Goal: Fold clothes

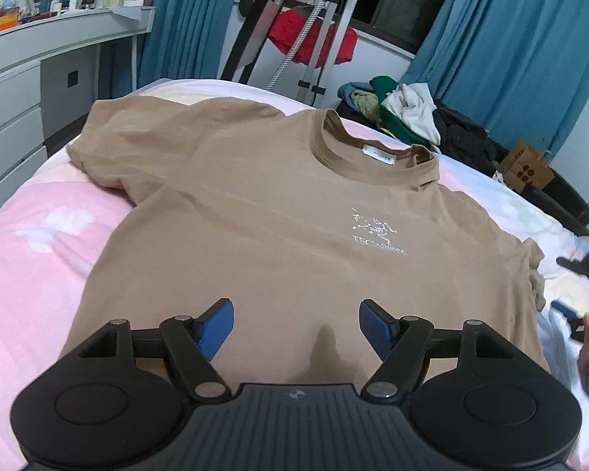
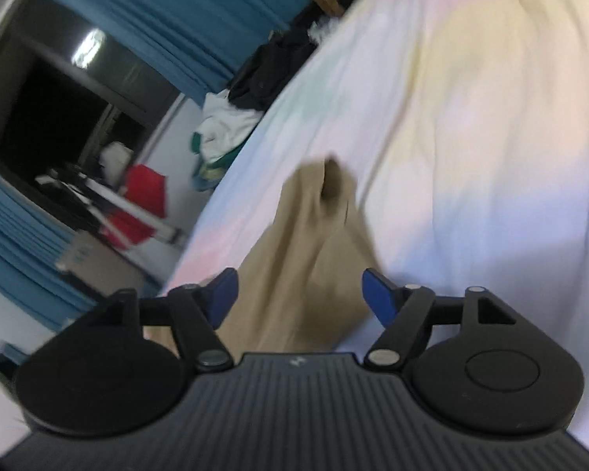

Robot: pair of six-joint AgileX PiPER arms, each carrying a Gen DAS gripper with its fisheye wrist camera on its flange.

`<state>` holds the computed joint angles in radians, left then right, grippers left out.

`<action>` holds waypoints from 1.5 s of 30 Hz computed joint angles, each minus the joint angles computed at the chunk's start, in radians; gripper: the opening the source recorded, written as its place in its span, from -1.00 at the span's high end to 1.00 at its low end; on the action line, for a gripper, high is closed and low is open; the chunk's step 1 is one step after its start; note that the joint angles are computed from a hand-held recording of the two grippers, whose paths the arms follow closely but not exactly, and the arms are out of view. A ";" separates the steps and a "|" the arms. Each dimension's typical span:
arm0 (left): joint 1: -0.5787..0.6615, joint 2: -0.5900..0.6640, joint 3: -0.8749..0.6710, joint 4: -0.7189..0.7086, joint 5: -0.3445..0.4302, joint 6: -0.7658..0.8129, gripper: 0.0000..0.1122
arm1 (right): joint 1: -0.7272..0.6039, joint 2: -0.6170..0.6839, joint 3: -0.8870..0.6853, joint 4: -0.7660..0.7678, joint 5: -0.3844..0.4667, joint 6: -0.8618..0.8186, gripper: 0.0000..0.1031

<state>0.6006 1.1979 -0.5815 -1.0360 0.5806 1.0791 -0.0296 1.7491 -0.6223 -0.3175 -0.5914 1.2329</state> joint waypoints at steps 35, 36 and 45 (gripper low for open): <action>0.124 0.021 -0.075 -0.026 0.101 -0.076 -0.35 | 0.546 0.246 -0.638 1.607 -0.180 -2.146 0.83; 0.147 0.015 -0.079 -0.029 0.117 -0.068 -0.35 | 0.582 0.255 -0.664 1.644 -0.206 -2.207 0.83; 0.327 0.036 -0.129 -0.069 0.213 -0.017 -0.35 | 0.819 0.538 -1.064 1.897 -0.284 -2.683 0.83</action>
